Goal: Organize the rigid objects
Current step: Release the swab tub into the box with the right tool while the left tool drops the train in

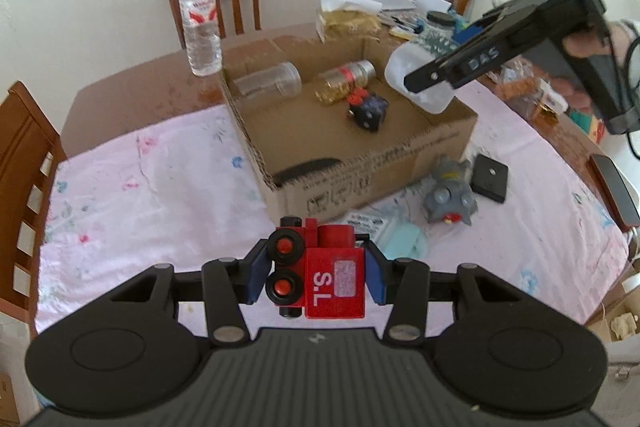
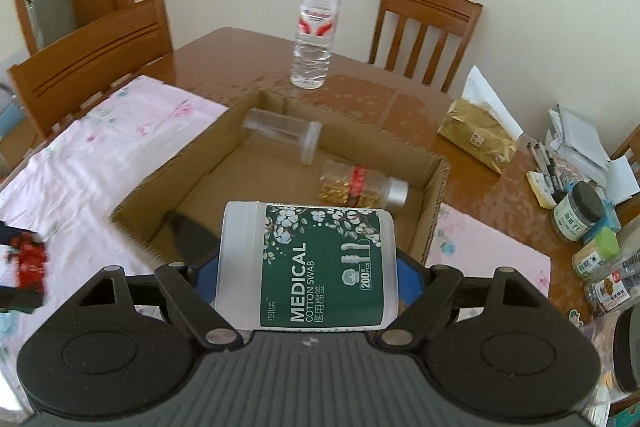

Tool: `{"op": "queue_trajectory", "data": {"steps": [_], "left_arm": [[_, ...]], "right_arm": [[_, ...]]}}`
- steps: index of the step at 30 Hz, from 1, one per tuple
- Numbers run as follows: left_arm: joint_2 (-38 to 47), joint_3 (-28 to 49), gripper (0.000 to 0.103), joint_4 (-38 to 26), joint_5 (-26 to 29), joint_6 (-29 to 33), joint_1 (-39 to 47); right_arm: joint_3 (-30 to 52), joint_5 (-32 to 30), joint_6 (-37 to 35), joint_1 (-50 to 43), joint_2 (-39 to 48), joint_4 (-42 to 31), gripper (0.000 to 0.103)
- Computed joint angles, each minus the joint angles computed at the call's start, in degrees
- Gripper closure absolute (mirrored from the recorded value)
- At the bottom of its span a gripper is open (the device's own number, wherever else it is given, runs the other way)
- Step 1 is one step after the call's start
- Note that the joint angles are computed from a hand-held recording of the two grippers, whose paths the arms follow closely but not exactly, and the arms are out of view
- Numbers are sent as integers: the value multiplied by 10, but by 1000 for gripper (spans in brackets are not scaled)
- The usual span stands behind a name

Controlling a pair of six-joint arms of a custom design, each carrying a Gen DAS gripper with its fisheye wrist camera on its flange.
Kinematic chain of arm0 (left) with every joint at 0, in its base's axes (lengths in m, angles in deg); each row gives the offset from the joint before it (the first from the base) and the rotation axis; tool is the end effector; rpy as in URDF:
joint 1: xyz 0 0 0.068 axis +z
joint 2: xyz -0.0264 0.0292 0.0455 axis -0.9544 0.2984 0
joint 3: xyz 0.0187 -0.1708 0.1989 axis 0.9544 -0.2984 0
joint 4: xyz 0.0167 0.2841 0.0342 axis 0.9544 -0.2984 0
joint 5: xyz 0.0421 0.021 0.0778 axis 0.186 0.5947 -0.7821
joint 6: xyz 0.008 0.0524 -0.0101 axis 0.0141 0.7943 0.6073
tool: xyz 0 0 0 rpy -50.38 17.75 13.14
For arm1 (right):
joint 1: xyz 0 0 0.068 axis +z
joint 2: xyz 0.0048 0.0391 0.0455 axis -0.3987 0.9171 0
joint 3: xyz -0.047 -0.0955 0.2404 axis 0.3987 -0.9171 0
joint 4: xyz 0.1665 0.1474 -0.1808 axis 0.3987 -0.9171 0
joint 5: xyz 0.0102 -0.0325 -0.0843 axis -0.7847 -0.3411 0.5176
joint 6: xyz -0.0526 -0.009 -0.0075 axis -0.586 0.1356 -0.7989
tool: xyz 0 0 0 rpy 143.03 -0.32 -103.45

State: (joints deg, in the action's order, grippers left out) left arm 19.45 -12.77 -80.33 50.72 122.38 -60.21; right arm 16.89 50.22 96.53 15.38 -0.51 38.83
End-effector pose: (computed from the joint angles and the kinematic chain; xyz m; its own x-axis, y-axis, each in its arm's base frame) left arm 0.2173 0.0256 0.1370 -0.4008 0.6453 -0.6504 0.8490 0.5285 0.0012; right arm 0.1955 0.1353 0.1488 -0.7945 0.0445 -0.6056 0.1251 0.9879 -0.0915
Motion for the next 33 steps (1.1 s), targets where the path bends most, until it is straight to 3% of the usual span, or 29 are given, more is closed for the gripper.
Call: {"op": "queue_trajectory", "data": {"steps": [4, 11, 22, 33], "left_arm": [[2, 9, 56, 17, 1, -29, -12], [19, 31, 56, 48, -3, -73, -56], [94, 92, 55, 138, -31, -171, -184], [268, 198, 55, 217, -86, -228, -271]], "right_arm": [[-16, 2, 7, -13, 0, 23, 0], [-18, 1, 89, 43, -18, -36, 0], [27, 63, 370, 195, 26, -172, 0], [73, 65, 578, 273, 81, -262, 0]]}}
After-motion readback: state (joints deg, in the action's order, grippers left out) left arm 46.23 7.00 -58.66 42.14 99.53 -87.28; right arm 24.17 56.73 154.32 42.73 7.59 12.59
